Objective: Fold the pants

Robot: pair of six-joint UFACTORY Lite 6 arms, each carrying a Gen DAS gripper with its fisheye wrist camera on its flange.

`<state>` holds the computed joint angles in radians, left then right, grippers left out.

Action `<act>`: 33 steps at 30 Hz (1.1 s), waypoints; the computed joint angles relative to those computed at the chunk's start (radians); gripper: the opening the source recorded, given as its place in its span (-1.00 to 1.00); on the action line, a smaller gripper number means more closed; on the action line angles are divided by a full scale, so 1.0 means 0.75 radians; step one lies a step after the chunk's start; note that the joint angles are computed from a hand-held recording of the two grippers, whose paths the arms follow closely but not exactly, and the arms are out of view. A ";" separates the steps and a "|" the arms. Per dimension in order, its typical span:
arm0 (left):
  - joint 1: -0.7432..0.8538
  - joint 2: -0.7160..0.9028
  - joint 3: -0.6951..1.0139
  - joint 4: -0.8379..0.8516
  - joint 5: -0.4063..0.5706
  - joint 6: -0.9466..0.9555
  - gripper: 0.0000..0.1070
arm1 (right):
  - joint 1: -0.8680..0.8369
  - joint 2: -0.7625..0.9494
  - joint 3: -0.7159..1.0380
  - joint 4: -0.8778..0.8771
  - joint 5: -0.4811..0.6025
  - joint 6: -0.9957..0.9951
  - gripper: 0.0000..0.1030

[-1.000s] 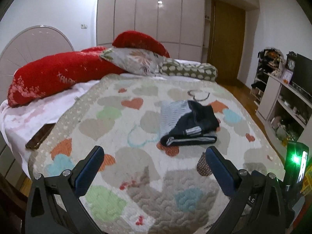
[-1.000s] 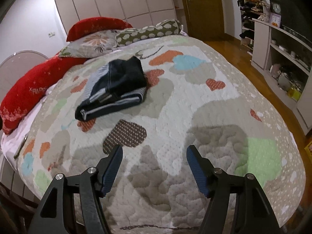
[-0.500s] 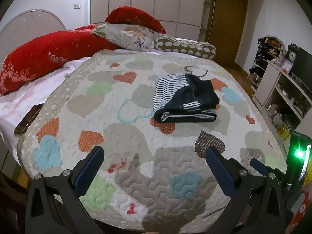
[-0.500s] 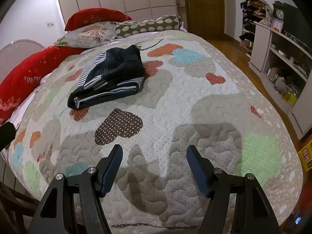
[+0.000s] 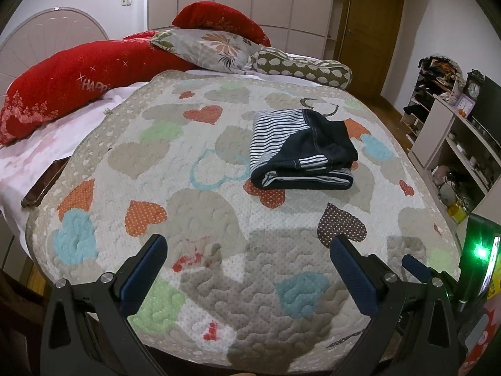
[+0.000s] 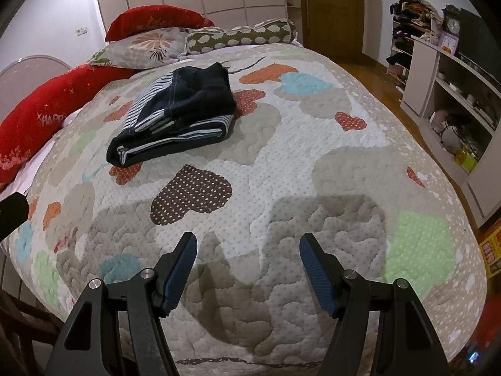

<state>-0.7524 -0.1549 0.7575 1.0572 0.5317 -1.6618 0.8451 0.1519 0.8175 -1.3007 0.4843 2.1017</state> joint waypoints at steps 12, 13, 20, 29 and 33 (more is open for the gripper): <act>0.006 0.024 -0.003 -0.034 -0.040 0.029 0.93 | 0.015 0.028 0.013 0.006 0.006 0.001 0.41; 0.005 0.028 -0.002 -0.038 -0.042 0.032 0.93 | 0.016 0.029 0.013 0.006 0.007 0.002 0.41; 0.021 0.036 -0.004 -0.071 -0.074 0.065 0.93 | 0.015 0.037 0.008 -0.008 0.002 0.013 0.42; 0.028 0.036 -0.014 -0.072 -0.101 0.058 0.93 | 0.019 0.042 0.010 -0.011 0.004 0.019 0.44; 0.026 0.044 -0.016 -0.074 -0.107 0.057 0.93 | 0.018 0.047 0.011 -0.014 0.002 0.019 0.45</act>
<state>-0.7327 -0.1221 0.7458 1.0017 0.4515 -1.6187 0.8586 0.1873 0.8255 -1.3112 0.4857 2.1157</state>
